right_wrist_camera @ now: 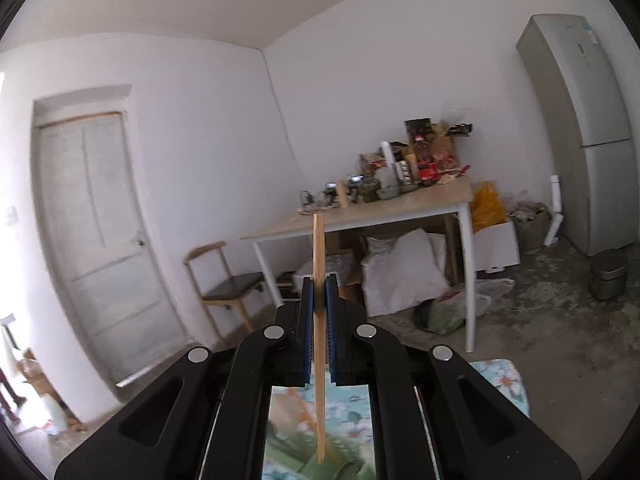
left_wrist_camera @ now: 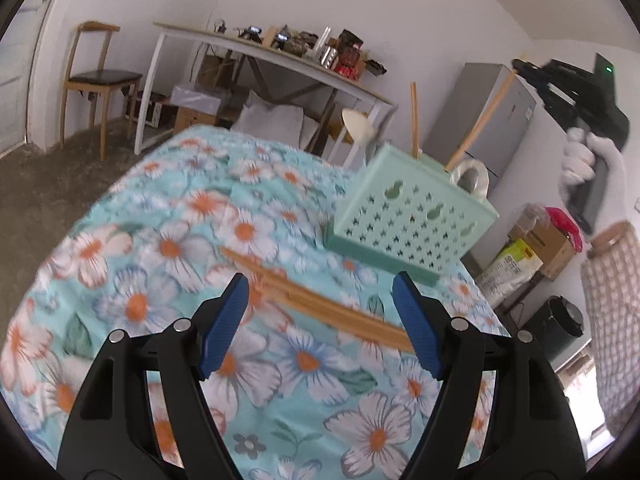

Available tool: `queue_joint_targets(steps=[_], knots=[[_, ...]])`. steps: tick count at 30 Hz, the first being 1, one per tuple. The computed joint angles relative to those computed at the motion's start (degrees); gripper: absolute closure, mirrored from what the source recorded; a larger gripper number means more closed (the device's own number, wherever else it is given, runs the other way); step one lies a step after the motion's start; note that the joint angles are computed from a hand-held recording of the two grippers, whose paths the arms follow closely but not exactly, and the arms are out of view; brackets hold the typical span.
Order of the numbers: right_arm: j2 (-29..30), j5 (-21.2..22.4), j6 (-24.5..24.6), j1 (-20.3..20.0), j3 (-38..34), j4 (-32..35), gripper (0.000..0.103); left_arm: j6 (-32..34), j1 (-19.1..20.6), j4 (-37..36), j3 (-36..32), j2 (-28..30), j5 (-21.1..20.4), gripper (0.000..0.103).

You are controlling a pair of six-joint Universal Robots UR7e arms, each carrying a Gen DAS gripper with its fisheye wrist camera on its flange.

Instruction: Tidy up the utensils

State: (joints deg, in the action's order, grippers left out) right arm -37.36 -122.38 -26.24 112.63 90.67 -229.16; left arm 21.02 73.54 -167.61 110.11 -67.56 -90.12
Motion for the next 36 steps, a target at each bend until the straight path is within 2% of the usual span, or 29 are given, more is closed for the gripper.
queue_joint_targets(steps=[3,6,8,10,12,18,23,25,29,31,34,36], knots=[[1.57,-3.47,1.43,-1.08,-2.09,3.19,0.097,-0.51,0.19,0.55,0.63,0.07,-0.50,0.032],[1.57,-5.64,4.95,-2.22,-2.13,9.28,0.095,-0.95,0.35,0.77,0.81,0.11,-0.63,0.032],[1.75,-7.68,5.92,-2.43,-2.14,10.73,0.090,-1.19,0.47,0.60,0.90,0.00,-0.78,0.032],[1.39,-7.79,5.72,-2.30,-1.11,8.83,0.073,-1.48,0.38,0.40,1.04,-0.13,-0.63,0.032],[0.56,-7.43,5.36,-1.71,0.83,5.12,0.067,-1.59,0.24,0.33,1.25,-0.42,-0.42,0.032],[-2.14,-7.11,3.41,0.49,7.04,-3.90,0.064,-2.00,-0.33,0.05,2.38,-1.37,0.47,0.032],[-4.26,-3.72,4.94,2.56,15.81,-7.59,0.061,-1.88,-1.36,0.05,3.54,-2.32,1.10,0.032],[-4.49,-1.58,6.75,2.60,19.59,-6.39,0.055,-2.18,-1.69,0.60,3.69,-2.42,1.31,0.033],[-2.22,0.18,12.09,1.05,24.69,-3.77,0.053,-3.64,-1.92,3.37,3.01,-1.90,0.84,0.038],[-0.52,0.98,15.36,-0.10,26.35,-3.50,0.053,-5.48,-1.54,5.70,1.77,-1.13,0.21,0.045],[2.33,3.12,23.45,-3.40,28.90,-3.01,0.053,-10.29,-0.28,10.60,-1.44,0.90,-1.52,0.056],[3.38,2.97,26.19,-4.49,29.58,-2.97,0.053,-14.20,0.88,13.96,-3.92,2.58,-2.92,0.063]])
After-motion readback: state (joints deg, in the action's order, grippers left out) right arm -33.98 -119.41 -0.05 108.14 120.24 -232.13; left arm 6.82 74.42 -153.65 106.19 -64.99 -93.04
